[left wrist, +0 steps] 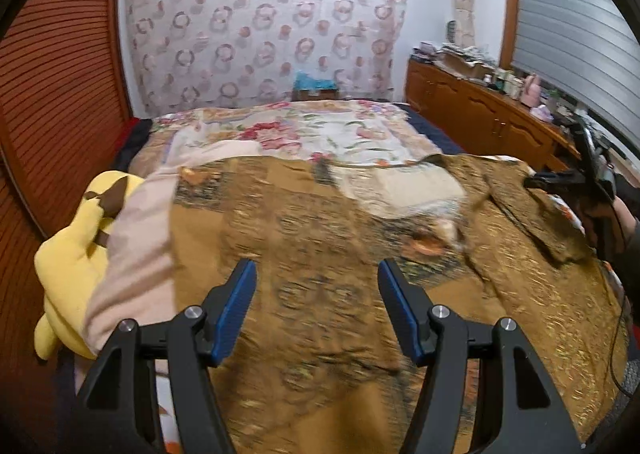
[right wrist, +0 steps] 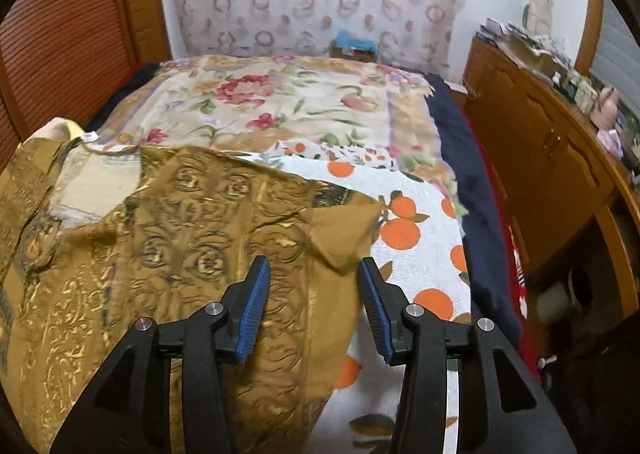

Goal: Fold small clothes

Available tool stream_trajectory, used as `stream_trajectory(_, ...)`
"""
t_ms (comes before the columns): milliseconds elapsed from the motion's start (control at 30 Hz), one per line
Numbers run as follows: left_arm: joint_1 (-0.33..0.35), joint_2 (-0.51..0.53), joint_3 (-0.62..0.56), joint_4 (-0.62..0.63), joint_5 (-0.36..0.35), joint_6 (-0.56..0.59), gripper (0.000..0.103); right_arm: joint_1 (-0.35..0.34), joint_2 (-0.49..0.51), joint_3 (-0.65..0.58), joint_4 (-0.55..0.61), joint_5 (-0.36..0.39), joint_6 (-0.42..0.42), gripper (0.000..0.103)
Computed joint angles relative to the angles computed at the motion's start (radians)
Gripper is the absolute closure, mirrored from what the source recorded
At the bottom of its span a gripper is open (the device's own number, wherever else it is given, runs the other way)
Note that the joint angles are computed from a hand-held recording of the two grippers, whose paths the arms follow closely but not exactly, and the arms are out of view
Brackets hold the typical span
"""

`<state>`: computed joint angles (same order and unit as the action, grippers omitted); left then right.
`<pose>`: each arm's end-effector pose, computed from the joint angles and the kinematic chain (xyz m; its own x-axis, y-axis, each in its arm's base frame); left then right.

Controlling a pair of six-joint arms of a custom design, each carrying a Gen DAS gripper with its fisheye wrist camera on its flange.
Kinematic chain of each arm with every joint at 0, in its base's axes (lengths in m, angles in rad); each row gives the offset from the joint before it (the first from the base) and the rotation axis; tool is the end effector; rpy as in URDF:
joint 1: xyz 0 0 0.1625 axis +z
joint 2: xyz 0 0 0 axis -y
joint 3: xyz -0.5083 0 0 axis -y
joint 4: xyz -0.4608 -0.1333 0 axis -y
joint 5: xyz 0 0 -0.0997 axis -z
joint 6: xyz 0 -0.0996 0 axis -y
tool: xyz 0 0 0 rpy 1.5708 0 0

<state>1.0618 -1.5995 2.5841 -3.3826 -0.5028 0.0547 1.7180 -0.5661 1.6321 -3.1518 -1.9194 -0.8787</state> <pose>0.0254 -0.4071 0.3276 -0.7159 -0.2956 -0.6325 0.3696 0.6082 -0.7025 0.2133 -0.7617 -0.0006 -0.5108 -0.6446 0.5689 -0.8162 0.5714 -0.0854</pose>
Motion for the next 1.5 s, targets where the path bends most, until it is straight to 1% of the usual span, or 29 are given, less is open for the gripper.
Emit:
stream_trajectory(133, 0.058, -0.016, -0.032, 0.004, -0.001, 0.029, 0.040, -0.011, 0.005, -0.010, 0.009, 0.015, 0.015, 0.057)
stream_trajectory(200, 0.090, -0.018, -0.051, 0.007, -0.010, 0.039, 0.040, -0.015, 0.008, -0.008, -0.006, 0.023, 0.004, 0.056)
stream_trajectory(333, 0.149, -0.012, -0.087, 0.015, -0.029, 0.055, 0.040, -0.014, 0.010, -0.006, -0.016, 0.015, -0.006, 0.055)
stream_trajectory(367, 0.159, -0.008, -0.094, 0.015, -0.032, 0.059, 0.040, -0.013, 0.012, -0.007, -0.017, 0.014, -0.005, 0.054)
stream_trajectory(433, 0.185, -0.002, -0.113, 0.031, -0.041, 0.061, 0.040, -0.013, 0.014, -0.008, -0.024, 0.005, 0.003, 0.048)
stream_trajectory(467, 0.193, 0.002, -0.120, 0.029, -0.040, 0.068, 0.040, -0.015, 0.014, -0.011, -0.020, 0.002, 0.018, 0.046)
stream_trajectory(533, 0.216, 0.007, -0.137, 0.032, -0.046, 0.079, 0.040, -0.013, 0.016, -0.013, -0.023, -0.004, 0.018, 0.045)
stream_trajectory(633, 0.251, 0.009, -0.169, 0.065, -0.068, 0.068, 0.040, -0.011, 0.019, -0.015, -0.029, -0.012, 0.012, 0.045)
stream_trajectory(800, 0.293, 0.024, -0.222, 0.120, -0.081, 0.072, 0.040, -0.008, 0.023, -0.018, -0.026, -0.013, 0.021, 0.043)
stream_trajectory(900, 0.326, 0.024, -0.252, 0.163, -0.123, 0.060, 0.040, -0.010, 0.021, -0.021, -0.021, -0.011, 0.020, 0.043)
stream_trajectory(967, 0.341, 0.021, -0.266, 0.178, -0.155, 0.056, 0.040, -0.010, 0.022, -0.020, -0.020, -0.011, 0.022, 0.043)
stream_trajectory(1000, 0.346, 0.022, -0.273, 0.185, -0.166, 0.057, 0.043, -0.010, 0.022, -0.021, -0.019, -0.010, 0.023, 0.042)
stream_trajectory(1033, 0.351, 0.023, -0.280, 0.190, -0.178, 0.060, 0.049, -0.010, 0.023, -0.022, -0.018, -0.009, 0.025, 0.042)
stream_trajectory(1100, 0.362, 0.023, -0.293, 0.199, -0.212, 0.064, 0.053, -0.010, 0.023, -0.022, -0.018, -0.010, 0.024, 0.042)
stream_trajectory(1300, 0.379, 0.034, -0.318, 0.207, -0.222, 0.068, 0.055, -0.010, 0.023, -0.023, -0.018, -0.010, 0.024, 0.042)
stream_trajectory(1367, 0.385, 0.035, -0.323, 0.226, -0.231, 0.056, 0.055, -0.010, 0.023, -0.023, -0.017, -0.010, 0.024, 0.042)
stream_trajectory(1433, 0.397, 0.031, -0.332, 0.273, -0.250, 0.027, 0.055, -0.010, 0.022, -0.023, -0.013, -0.007, 0.028, 0.041)
stream_trajectory(1467, 0.400, 0.028, -0.336, 0.294, -0.259, 0.008, 0.055, -0.012, 0.021, -0.025, -0.005, -0.003, 0.030, 0.039)
stream_trajectory(1500, 0.400, 0.028, -0.335, 0.288, -0.261, 0.004, 0.055, -0.014, 0.020, -0.026, 0.006, 0.004, 0.034, 0.038)
